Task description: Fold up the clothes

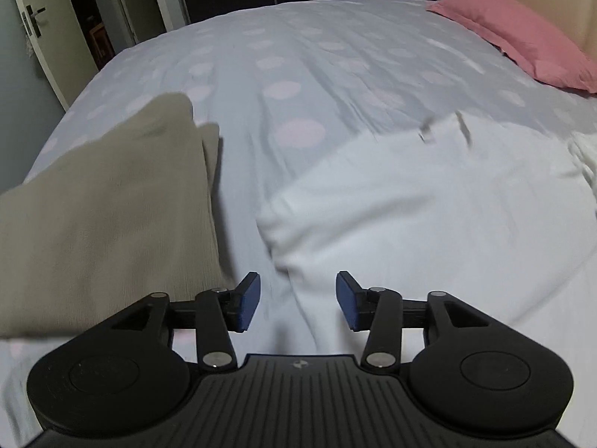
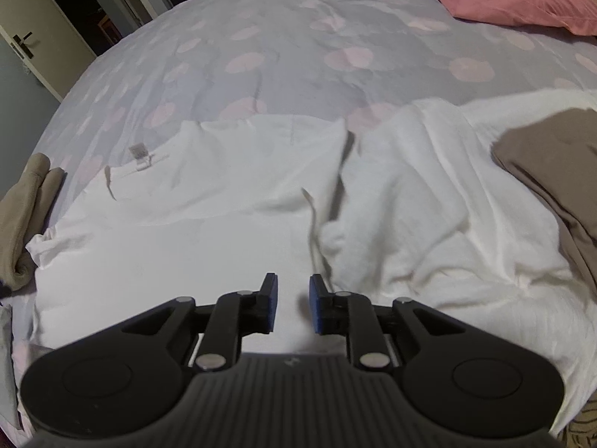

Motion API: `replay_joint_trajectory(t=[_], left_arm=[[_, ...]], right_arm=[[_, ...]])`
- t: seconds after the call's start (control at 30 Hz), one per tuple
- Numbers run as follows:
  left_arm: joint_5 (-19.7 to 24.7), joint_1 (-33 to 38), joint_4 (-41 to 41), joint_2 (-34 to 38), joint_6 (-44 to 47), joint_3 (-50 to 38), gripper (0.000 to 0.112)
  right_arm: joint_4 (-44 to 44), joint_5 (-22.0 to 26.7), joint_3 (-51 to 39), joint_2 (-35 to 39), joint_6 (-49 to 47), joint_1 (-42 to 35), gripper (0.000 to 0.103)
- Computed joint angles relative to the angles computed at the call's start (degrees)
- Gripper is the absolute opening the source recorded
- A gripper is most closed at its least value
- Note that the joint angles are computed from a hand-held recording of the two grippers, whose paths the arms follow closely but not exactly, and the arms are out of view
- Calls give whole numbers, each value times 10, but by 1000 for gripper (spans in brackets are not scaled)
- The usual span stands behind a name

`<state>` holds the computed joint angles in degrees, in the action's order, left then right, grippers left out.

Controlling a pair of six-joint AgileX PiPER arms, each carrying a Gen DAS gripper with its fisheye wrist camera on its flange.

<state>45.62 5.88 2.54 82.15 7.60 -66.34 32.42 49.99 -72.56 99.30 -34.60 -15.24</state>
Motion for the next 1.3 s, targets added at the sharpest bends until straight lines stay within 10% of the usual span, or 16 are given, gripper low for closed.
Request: replay_joint_trajectory(t=[0.4, 0.6, 0.87, 1.07, 1.3], left_arm=[[137, -8, 53, 259, -21, -263, 47], [216, 29, -21, 339, -29, -362, 7], [154, -13, 81, 359, -58, -343, 3], [24, -66, 315, 295, -217, -212, 2], [-58, -62, 195, 158, -126, -84, 2]], right_arm=[[4, 22, -17, 23, -31, -13, 25], [-12, 24, -33, 51, -24, -15, 25], [-29, 16, -44, 65, -21, -8, 25], [-54, -18, -31, 59, -9, -3, 25], [19, -11, -37, 56, -42, -16, 25]])
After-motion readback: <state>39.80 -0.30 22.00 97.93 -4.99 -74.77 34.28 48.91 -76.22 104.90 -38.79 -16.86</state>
